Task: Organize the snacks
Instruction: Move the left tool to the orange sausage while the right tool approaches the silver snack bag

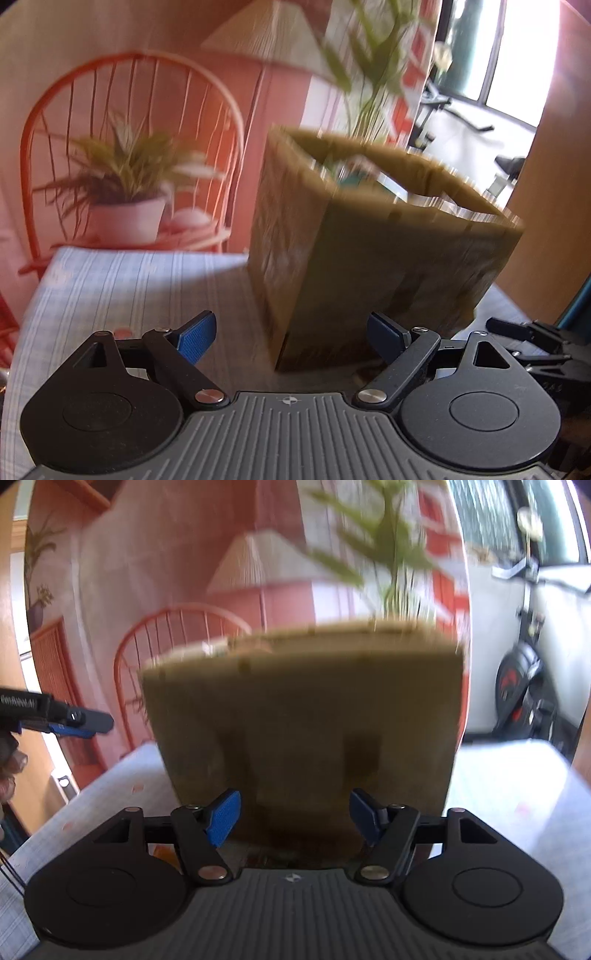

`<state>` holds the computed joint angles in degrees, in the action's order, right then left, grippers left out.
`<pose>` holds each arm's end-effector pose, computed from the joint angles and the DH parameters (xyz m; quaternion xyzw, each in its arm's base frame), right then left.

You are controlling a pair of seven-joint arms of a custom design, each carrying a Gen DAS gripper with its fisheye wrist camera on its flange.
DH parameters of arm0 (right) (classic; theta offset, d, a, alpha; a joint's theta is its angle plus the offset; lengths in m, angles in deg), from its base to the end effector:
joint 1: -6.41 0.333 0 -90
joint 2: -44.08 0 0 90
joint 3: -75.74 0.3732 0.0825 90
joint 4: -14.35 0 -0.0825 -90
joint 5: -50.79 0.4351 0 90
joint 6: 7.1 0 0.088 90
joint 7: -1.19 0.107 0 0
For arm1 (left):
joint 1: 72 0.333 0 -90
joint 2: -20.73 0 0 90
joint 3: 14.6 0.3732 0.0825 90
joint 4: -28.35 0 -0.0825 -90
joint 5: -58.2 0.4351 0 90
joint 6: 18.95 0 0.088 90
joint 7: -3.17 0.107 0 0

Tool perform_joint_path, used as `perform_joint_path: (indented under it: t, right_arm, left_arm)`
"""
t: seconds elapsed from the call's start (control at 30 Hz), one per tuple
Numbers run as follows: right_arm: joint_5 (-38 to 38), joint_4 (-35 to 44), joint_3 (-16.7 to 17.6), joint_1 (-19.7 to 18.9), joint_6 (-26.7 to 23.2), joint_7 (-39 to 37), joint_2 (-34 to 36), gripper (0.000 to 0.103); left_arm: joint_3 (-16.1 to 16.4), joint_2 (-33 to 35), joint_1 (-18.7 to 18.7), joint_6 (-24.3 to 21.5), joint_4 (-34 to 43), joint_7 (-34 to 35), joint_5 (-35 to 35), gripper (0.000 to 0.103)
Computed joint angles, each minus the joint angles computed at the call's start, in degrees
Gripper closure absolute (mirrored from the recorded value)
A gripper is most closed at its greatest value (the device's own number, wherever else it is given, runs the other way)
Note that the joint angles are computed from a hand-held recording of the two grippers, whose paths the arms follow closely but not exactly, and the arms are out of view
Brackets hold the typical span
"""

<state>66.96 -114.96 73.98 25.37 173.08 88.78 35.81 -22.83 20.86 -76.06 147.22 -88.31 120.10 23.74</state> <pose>0.5602 0.1467 0.5780 -0.6324 0.5972 -0.2417 0.4301 0.6352 -0.1036 0.5713 -0.5815 0.6846 -0.3900 0.2029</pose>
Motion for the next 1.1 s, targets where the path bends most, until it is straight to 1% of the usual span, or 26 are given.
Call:
perform_joint_path:
  t: [0.03,0.07,0.13,0.23,0.3,0.37,0.43,0.5,0.57,0.6,0.7,0.77,0.87,0.93,1.0,1.07,1.1]
  right_arm:
    - [0.64,-0.05,-0.12,0.35,-0.35,0.14,0.44,0.027]
    - [0.07,-0.05,0.66,-0.41,-0.64,1.25,0.96,0.024]
    - [-3.24,0.25,2.93,-2.94,-1.75,4.83,2.03,0.021]
    - [-4.70,1.84,3.54,-3.56,-4.66,6.41,4.13,0.019]
    - [-8.43,2.97,4.40,-4.65,-6.70,9.27,5.48,0.015]
    - [-15.50,4.45,5.08,-5.76,-9.04,14.45,6.99,0.013]
    - [-17.80,6.14,5.13,-5.58,-11.51,15.89,8.55,0.012]
    - [-17.80,6.98,5.10,-5.22,-12.59,15.89,9.56,0.011]
    - [-16.82,7.59,5.10,-4.97,-12.37,15.50,10.52,0.005]
    - [-17.62,7.83,4.93,-4.77,-12.29,16.55,10.89,0.004]
    - [-19.24,8.98,4.64,-4.25,-12.45,18.66,12.06,0.001]
    - [-22.57,10.31,4.08,-3.54,-14.01,21.20,13.11,0.000]
    - [-25.78,11.36,3.67,-2.82,-15.63,23.05,14.06,0.000]
    - [-30.96,11.82,2.67,-1.86,-17.00,26.77,14.38,0.001]
    - [-32.76,10.88,2.38,-1.93,-15.62,28.89,13.97,0.006]
    - [-34.31,9.90,2.19,-2.21,-15.05,30.30,13.11,0.016]
    - [-32.56,9.31,2.74,-2.85,-14.50,28.45,12.75,0.017]
  left_arm:
    - [0.04,0.40,0.01,0.39,-0.61,-2.58,3.05,0.013]
    - [0.04,0.83,0.03,0.57,-1.08,-4.27,5.32,0.013]
    - [-0.31,1.72,0.19,0.34,-1.46,-2.99,5.35,0.013]
    - [-0.81,2.91,0.47,0.19,-1.99,-2.41,6.59,0.013]
    - [-1.16,3.49,0.72,0.13,-2.35,-1.89,7.26,0.013]
    - [-1.40,3.96,0.87,0.71,-2.89,-1.69,8.44,0.013]
    - [-1.44,4.40,0.96,1.08,-3.13,-2.44,10.36,0.013]
    - [-2.06,4.54,1.50,0.90,-3.35,-1.18,8.97,0.013]
    - [-2.70,4.57,2.00,0.69,-3.47,0.89,6.32,0.013]
    - [-2.85,4.35,2.01,0.72,-3.75,1.35,5.74,0.013]
    - [-2.69,4.38,1.79,0.86,-3.97,1.50,6.00,0.013]
    - [-2.71,4.64,1.82,0.67,-3.74,1.81,5.73,0.013]
    - [-2.61,4.91,1.69,0.58,-3.53,1.07,6.52,0.013]
    - [-2.49,5.28,1.58,0.50,-3.29,-0.18,7.41,0.013]
    - [-2.67,5.56,1.75,0.17,-2.93,-0.73,7.24,0.013]
    - [-3.09,6.06,2.11,-0.05,-2.46,-0.09,6.03,0.013]
    - [-3.15,6.18,2.11,-0.15,-2.36,-0.33,6.06,0.013]
